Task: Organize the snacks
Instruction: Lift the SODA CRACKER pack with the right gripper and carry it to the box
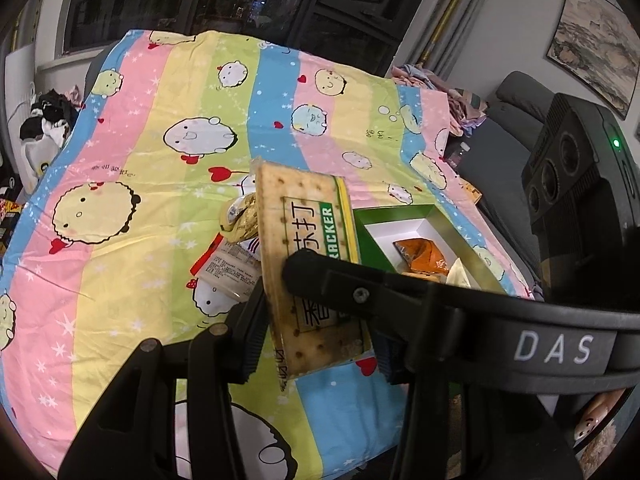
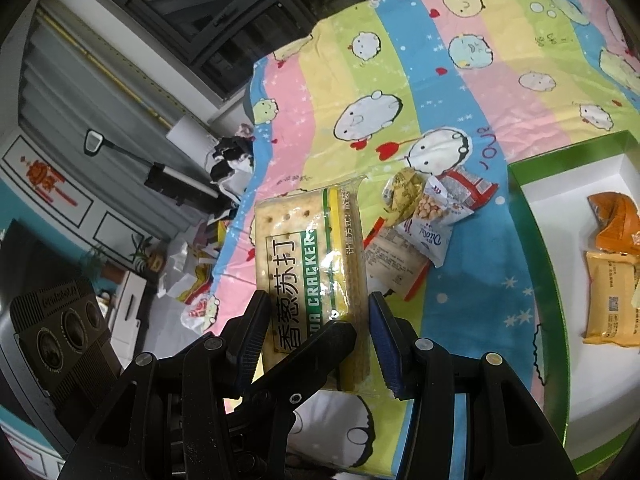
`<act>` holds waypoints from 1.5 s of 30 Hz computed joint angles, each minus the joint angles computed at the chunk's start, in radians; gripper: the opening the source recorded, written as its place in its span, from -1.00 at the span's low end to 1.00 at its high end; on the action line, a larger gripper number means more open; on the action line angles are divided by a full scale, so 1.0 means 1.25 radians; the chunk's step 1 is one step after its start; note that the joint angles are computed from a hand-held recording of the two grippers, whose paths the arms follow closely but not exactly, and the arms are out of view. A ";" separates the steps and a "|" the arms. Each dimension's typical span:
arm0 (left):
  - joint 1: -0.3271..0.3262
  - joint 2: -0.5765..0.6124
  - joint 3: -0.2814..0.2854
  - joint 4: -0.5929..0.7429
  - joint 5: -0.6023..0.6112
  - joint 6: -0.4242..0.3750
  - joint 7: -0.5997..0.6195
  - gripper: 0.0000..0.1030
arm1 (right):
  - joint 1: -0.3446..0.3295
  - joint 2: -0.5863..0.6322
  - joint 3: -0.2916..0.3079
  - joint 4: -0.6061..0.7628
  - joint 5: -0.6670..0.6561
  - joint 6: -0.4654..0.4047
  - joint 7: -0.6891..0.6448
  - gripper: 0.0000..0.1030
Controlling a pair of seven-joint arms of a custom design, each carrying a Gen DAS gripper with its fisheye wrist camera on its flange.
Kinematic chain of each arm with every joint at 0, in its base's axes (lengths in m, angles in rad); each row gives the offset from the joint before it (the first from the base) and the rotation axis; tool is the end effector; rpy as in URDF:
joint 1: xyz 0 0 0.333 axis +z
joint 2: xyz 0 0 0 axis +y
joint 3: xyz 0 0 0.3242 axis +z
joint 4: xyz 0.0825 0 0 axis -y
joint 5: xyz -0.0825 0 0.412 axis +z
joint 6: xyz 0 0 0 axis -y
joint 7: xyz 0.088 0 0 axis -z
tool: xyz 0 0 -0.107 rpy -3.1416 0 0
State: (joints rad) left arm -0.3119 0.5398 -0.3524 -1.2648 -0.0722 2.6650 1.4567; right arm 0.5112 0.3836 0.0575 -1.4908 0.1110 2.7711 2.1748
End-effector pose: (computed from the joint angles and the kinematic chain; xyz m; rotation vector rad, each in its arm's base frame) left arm 0.6695 -0.4208 0.5680 -1.5239 2.2249 -1.3000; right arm 0.6422 0.3952 0.5603 -1.4756 1.6879 -0.0928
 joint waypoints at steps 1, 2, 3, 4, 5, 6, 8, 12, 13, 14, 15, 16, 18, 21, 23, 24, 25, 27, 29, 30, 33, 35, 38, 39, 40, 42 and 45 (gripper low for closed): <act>0.000 -0.001 -0.001 0.000 0.000 0.001 0.002 -0.12 | 0.002 -0.004 -0.002 -0.005 -0.003 0.004 0.003 0.01; 0.002 -0.002 -0.003 -0.003 -0.001 0.003 0.006 -0.12 | 0.004 -0.008 -0.005 -0.009 -0.007 0.008 0.006 0.01; 0.004 -0.003 -0.006 -0.003 -0.003 0.005 0.010 -0.12 | 0.005 -0.010 -0.007 -0.012 -0.010 0.010 0.009 0.01; 0.003 -0.004 -0.006 -0.005 -0.003 0.006 0.010 -0.12 | 0.008 -0.014 -0.009 -0.017 -0.015 0.012 0.014 0.01; 0.004 -0.005 -0.007 -0.006 -0.004 0.007 0.013 -0.12 | 0.010 -0.017 -0.011 -0.022 -0.020 0.015 0.018 0.01; 0.003 -0.007 -0.006 -0.008 -0.004 0.007 0.012 -0.13 | 0.010 -0.019 -0.011 -0.024 -0.023 0.017 0.020 0.01; 0.002 -0.009 -0.005 -0.008 -0.002 0.006 0.011 -0.13 | 0.009 -0.021 -0.009 -0.027 -0.024 0.018 0.021 0.01; -0.003 -0.011 -0.003 -0.008 0.002 0.004 0.009 -0.13 | 0.017 -0.028 -0.018 -0.033 -0.044 0.020 0.039 0.01; -0.004 -0.011 -0.002 -0.009 0.004 0.005 0.009 -0.13 | 0.019 -0.030 -0.021 -0.034 -0.051 0.020 0.045 0.01; -0.005 -0.012 -0.002 -0.009 0.005 0.006 0.008 -0.13 | 0.021 -0.031 -0.024 -0.035 -0.058 0.020 0.051 0.01; -0.005 -0.014 -0.002 -0.011 0.006 0.008 0.008 -0.13 | 0.021 -0.035 -0.024 -0.039 -0.062 0.024 0.055 0.01; -0.006 -0.014 -0.002 -0.011 0.007 0.010 0.009 -0.13 | 0.021 -0.038 -0.023 -0.044 -0.066 0.027 0.057 0.01; -0.006 -0.016 -0.004 -0.012 0.007 0.012 0.012 -0.13 | 0.021 -0.045 -0.024 -0.052 -0.073 0.032 0.063 0.01; -0.005 -0.016 -0.008 -0.012 0.004 0.014 0.020 -0.13 | 0.023 -0.056 -0.028 -0.068 -0.088 0.039 0.077 0.01; -0.008 -0.014 -0.009 -0.009 0.004 0.013 0.023 -0.13 | 0.023 -0.064 -0.030 -0.079 -0.096 0.045 0.086 0.01; -0.008 -0.011 -0.012 -0.004 0.003 0.012 0.027 -0.13 | 0.022 -0.068 -0.030 -0.084 -0.100 0.047 0.091 0.01; -0.010 -0.009 -0.012 -0.001 0.002 0.011 0.028 -0.13 | 0.023 -0.072 -0.032 -0.090 -0.106 0.049 0.097 0.01; -0.014 -0.002 -0.013 0.009 0.004 0.010 0.032 -0.13 | 0.022 -0.082 -0.034 -0.104 -0.115 0.056 0.110 0.01; -0.015 0.004 -0.016 0.016 0.000 0.008 0.039 -0.13 | 0.023 -0.092 -0.039 -0.118 -0.129 0.060 0.127 0.01; -0.017 0.008 -0.018 0.022 -0.001 0.006 0.042 -0.13 | 0.023 -0.096 -0.040 -0.123 -0.135 0.062 0.134 0.01; -0.028 0.023 -0.017 0.047 0.003 -0.002 0.049 -0.13 | 0.019 -0.110 -0.042 -0.142 -0.153 0.072 0.155 0.01; -0.033 0.035 -0.017 0.066 0.004 -0.009 0.056 -0.13 | 0.017 -0.118 -0.045 -0.154 -0.166 0.078 0.171 0.01; -0.046 0.051 -0.014 0.092 0.009 -0.018 0.058 -0.13 | 0.010 -0.133 -0.045 -0.176 -0.177 0.092 0.188 0.01; -0.049 0.057 -0.016 0.102 0.009 -0.022 0.062 -0.13 | 0.010 -0.138 -0.048 -0.183 -0.186 0.095 0.200 0.01; -0.053 0.064 -0.016 0.114 0.010 -0.029 0.066 -0.13 | 0.009 -0.143 -0.050 -0.189 -0.195 0.096 0.210 0.01; -0.060 0.076 -0.016 0.136 0.010 -0.039 0.071 -0.13 | 0.005 -0.151 -0.051 -0.201 -0.208 0.101 0.228 0.01; -0.068 0.094 -0.018 0.163 0.005 -0.053 0.078 -0.14 | 0.000 -0.163 -0.051 -0.215 -0.230 0.101 0.255 0.01</act>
State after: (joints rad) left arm -0.3971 0.6577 -0.3747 -1.0605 -0.0662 2.5991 1.5546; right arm 0.5108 0.1799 -0.0063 -1.7593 -0.1769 2.8967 2.4936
